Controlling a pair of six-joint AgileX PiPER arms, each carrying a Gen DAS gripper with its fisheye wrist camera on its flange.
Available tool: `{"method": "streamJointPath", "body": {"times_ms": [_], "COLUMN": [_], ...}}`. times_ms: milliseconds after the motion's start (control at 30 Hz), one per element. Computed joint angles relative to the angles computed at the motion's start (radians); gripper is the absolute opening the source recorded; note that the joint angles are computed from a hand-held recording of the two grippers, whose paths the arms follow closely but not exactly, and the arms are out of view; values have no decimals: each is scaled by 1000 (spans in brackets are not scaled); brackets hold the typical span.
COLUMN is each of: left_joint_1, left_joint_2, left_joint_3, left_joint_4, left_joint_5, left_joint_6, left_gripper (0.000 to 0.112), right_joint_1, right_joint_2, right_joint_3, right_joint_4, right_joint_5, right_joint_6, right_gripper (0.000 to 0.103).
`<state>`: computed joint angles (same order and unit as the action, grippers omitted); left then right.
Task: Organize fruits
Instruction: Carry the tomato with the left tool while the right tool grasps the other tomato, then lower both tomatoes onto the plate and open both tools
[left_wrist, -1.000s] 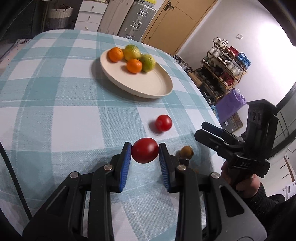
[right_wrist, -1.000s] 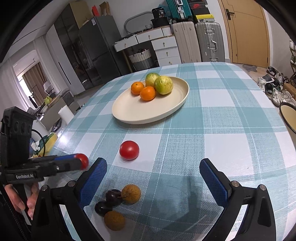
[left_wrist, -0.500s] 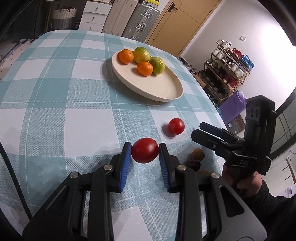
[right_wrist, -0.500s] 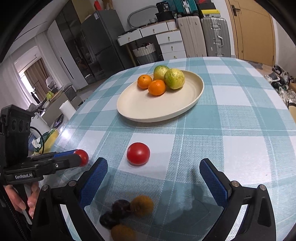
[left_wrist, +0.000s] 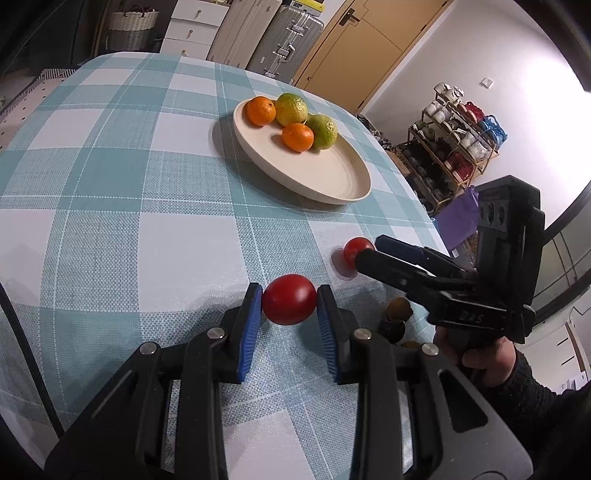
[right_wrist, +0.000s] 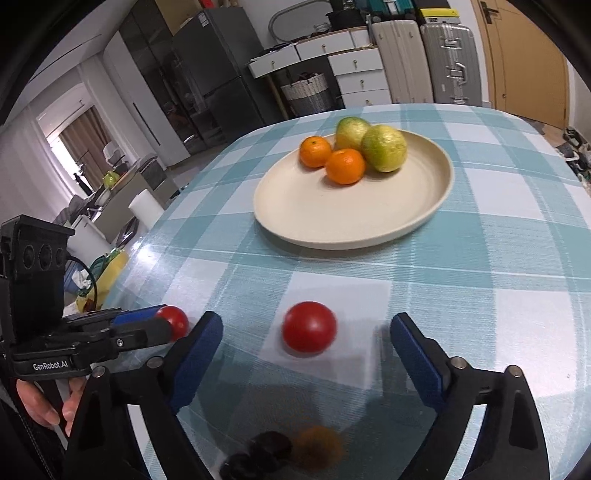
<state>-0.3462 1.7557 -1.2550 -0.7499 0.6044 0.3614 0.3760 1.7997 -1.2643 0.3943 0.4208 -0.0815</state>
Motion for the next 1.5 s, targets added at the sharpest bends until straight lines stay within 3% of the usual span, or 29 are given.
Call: {"method": "streamJointPath", "body": {"times_ms": [67, 300, 367, 800, 1133, 1333, 1500], "left_joint_1": [2, 4, 3, -22, -29, -27, -28], "left_joint_2": [0, 2, 4, 73, 202, 340, 530], "left_joint_3": [-1, -22, -33, -200, -489, -732, -1066], "left_joint_4": [4, 14, 26, 133, 339, 373, 424], "left_joint_5": [2, 16, 18, 50, 110, 197, 347], "left_joint_6": [-5, -21, -33, -153, -339, -387, -459], "left_gripper": [27, 27, 27, 27, 27, 27, 27], "right_joint_1": [5, 12, -3, -58, -122, -138, -141], "right_joint_2": [16, 35, 35, -29, -29, 21, 88], "right_joint_3": [-22, -45, -45, 25, -56, -177, -308], "right_joint_4": [-37, -128, -58, 130, 202, 163, 95], "right_joint_5": [14, 37, 50, 10, 30, 71, 111], "right_joint_6": [34, 133, 63, -108, -193, -158, -107], "right_gripper": [77, 49, 33, 33, 33, 33, 33]}}
